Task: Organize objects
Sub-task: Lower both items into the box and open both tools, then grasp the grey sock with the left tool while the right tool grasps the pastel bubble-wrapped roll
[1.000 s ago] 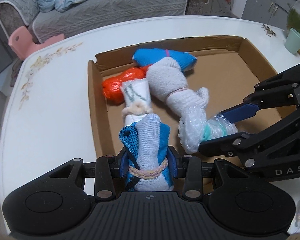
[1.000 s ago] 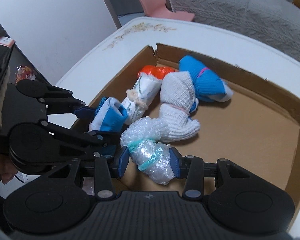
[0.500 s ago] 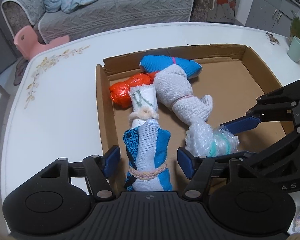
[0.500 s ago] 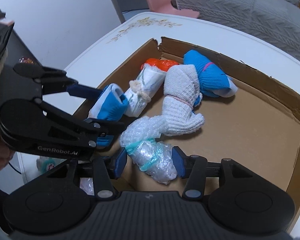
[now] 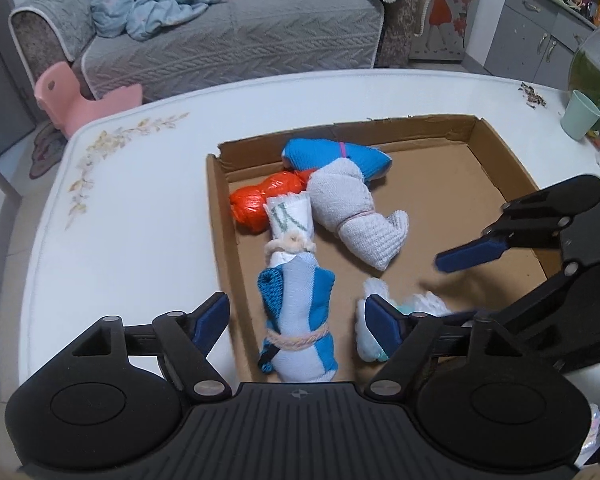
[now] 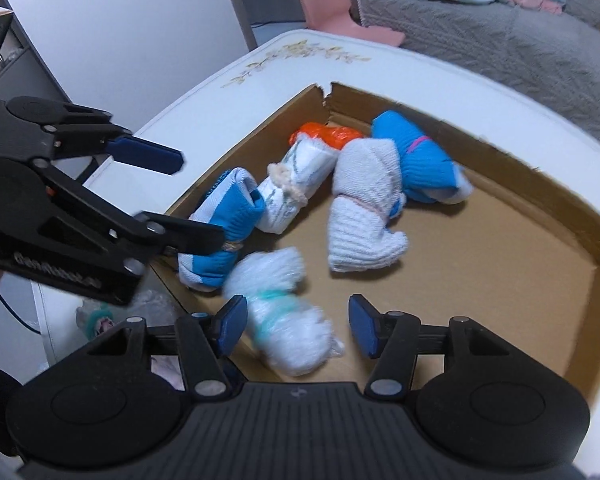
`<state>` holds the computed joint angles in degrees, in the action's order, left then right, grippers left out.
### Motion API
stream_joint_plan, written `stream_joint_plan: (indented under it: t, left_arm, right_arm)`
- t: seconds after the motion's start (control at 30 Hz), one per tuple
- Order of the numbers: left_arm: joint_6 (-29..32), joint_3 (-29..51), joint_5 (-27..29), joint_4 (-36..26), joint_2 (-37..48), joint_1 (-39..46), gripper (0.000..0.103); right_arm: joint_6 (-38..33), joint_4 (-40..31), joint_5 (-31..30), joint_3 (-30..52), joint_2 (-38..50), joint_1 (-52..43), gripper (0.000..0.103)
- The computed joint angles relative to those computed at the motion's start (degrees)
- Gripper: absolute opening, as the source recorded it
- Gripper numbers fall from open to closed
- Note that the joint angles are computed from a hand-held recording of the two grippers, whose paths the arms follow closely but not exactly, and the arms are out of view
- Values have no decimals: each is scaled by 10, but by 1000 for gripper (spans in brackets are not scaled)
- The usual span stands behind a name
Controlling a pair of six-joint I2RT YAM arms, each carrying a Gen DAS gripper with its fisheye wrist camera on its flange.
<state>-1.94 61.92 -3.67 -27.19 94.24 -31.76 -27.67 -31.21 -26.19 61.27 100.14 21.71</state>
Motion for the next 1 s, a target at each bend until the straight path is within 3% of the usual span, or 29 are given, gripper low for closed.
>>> stream_joint_plan:
  t: [0.23, 0.43, 0.53, 0.67, 0.8, 1.0]
  left_arm:
    - [-35, -54, -5, -62, -116, -13, 83]
    - [-75, -105, -28, -126, -189, -80, 83]
    - [-101, -131, -23, -141, -227, -107, 85]
    - [-163, -166, -19, -151, -256, -156, 85]
    - [-220, -199, -60, -143, -263, -217, 86]
    - [-262, -240, -77, -118, -251, -216, 85]
  right_arm:
    - [-56, -60, -6, -56, -119, -48, 58]
    - [-75, -108, -10, -102, -208, -87, 62]
    - [-102, -140, -18, -135, -273, -124, 75]
    - [-158, -190, -24, -164, -340, -183, 80]
    - [-166, -217, 6, -203, -373, -244, 78]
    - [-100, -203, 84, -274, -407, -242, 62]
